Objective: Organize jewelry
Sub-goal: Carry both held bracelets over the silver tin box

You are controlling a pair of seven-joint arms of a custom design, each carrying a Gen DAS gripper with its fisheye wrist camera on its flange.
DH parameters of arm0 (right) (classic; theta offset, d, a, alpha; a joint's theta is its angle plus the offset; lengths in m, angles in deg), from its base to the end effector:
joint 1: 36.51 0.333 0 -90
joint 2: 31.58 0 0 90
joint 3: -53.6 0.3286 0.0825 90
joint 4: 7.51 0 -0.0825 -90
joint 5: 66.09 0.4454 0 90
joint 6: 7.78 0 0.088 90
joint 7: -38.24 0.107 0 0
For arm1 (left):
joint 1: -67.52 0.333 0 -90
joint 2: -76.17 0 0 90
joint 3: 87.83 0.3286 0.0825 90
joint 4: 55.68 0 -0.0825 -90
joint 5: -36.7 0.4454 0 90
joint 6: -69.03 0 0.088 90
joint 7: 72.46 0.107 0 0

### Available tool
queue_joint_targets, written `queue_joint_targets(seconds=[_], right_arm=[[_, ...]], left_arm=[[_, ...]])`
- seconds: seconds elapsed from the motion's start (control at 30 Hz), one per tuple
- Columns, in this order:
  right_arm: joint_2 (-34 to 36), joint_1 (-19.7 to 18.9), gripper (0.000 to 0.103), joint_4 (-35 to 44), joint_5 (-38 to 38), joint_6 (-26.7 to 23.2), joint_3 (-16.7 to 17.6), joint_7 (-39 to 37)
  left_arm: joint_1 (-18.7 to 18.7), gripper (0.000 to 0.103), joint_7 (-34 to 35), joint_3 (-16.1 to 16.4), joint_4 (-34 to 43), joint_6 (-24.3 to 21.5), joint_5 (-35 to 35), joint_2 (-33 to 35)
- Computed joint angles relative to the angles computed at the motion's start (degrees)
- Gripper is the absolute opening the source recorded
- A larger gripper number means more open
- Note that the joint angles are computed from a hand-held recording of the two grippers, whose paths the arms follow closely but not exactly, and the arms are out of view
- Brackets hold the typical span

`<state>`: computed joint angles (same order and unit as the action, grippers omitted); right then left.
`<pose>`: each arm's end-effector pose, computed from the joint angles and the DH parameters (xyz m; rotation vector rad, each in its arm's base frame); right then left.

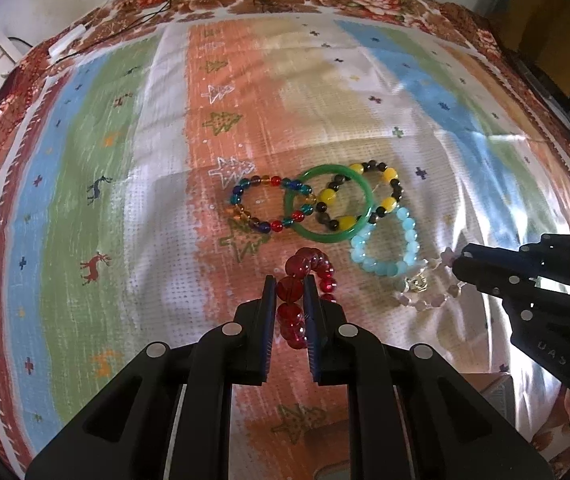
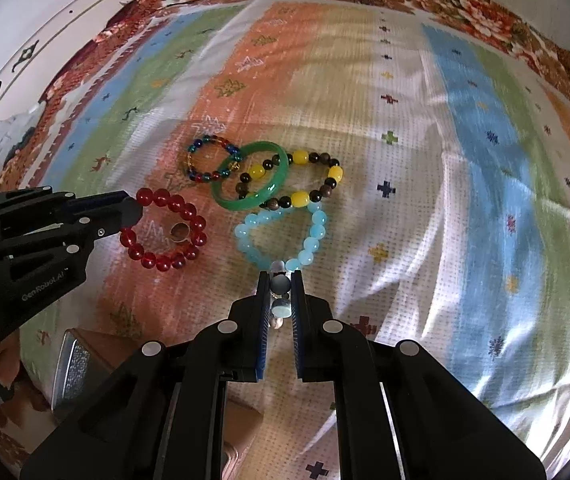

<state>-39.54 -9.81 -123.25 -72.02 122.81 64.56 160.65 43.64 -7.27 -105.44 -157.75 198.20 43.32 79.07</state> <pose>0.4806 0.3735 0.5465 -2.0909 1.8045 -0.2573 0.5096 -0.4415 0.5618 -1.6786 2.3772 -0.5873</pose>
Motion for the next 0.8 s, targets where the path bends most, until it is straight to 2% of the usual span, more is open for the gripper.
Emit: queue_joint_targets(seconds=[0.8], right_arm=[[-4.40, 0.93, 0.011, -0.35, -3.90, 0.52, 1.97, 4.04]], left_arm=[[0.88, 0.013, -2.70, -0.55, -6.27, 5.18, -2.88, -9.05]])
